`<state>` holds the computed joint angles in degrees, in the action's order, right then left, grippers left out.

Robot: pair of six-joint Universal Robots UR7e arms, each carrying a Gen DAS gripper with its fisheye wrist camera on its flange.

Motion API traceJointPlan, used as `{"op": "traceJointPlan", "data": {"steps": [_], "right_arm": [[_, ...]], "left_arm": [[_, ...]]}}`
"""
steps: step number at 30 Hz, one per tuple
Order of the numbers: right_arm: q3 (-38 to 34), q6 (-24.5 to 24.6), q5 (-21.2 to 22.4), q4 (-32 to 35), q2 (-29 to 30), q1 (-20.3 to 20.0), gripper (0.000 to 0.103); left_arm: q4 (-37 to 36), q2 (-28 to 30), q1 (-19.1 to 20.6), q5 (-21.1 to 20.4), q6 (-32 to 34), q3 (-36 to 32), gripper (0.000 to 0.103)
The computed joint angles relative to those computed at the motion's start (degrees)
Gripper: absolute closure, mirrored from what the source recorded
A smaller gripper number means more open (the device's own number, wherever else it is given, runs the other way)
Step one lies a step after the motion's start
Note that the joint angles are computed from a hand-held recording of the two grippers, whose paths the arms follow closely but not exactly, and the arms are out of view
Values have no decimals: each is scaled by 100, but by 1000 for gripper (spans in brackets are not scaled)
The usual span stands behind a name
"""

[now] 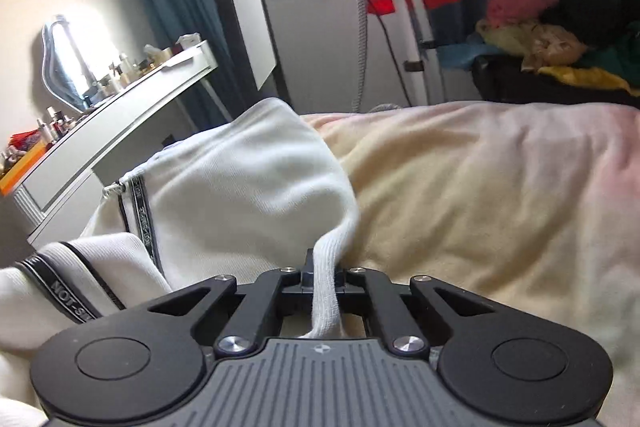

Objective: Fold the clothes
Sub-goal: 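Lift the waistband with the left gripper and lay it over the legs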

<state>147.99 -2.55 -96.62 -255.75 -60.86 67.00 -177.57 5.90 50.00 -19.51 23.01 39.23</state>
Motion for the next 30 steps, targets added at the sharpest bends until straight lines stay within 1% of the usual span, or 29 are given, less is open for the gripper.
{"op": "traceJointPlan", "data": {"steps": [2,3,6,11,13,14,15,17,19,20,22,25,26,28,30], "right_arm": [[86,172,130,-193,-15,-73,29],[107,221,126,-301,-1,-74,28],[178,287,59,-603,20,-44,28],[248,236,-170,-1079,46,46,28],[238,270,-325,-1209,48,59,28],[231,294,-405,-1272,48,62,28],[226,328,-494,-1347,52,62,28],[239,423,-560,-1443,31,-6,28],[258,507,-572,-1492,3,-86,28],[269,530,-551,-1489,-2,-121,28],[287,556,-510,-1502,0,-179,28],[268,497,-460,-1541,44,-191,28],[268,481,-429,-1538,41,-200,28],[259,437,-406,-1536,41,-193,28],[259,378,-406,-1552,61,-165,28]], "left_arm": [[-216,-394,-132,-238,-257,667,101],[-319,-568,-201,-358,-373,953,101],[-794,-1040,-468,-1012,-300,1794,101],[-1466,-1638,-961,-2506,-368,2878,101],[-1516,-1823,-1110,-3114,-559,3225,101],[-1592,-1899,-1188,-3418,-551,3425,101],[-1609,-1931,-1252,-3585,-517,3559,101],[-1422,-1991,-1318,-3713,-829,3806,97],[-1305,-2058,-1324,-3888,-1167,4065,82],[-1294,-2099,-1292,-4001,-1343,4208,78],[-1150,-2251,-1233,-4057,-1630,4529,54],[-1003,-2651,-1147,-4197,-2051,5185,45],[-1172,-2837,-1154,-4158,-2130,5541,42],[-1556,-3231,-1169,-4033,-2215,6269,30],[-1946,-3646,-1174,-3872,-2219,6983,26]]}}
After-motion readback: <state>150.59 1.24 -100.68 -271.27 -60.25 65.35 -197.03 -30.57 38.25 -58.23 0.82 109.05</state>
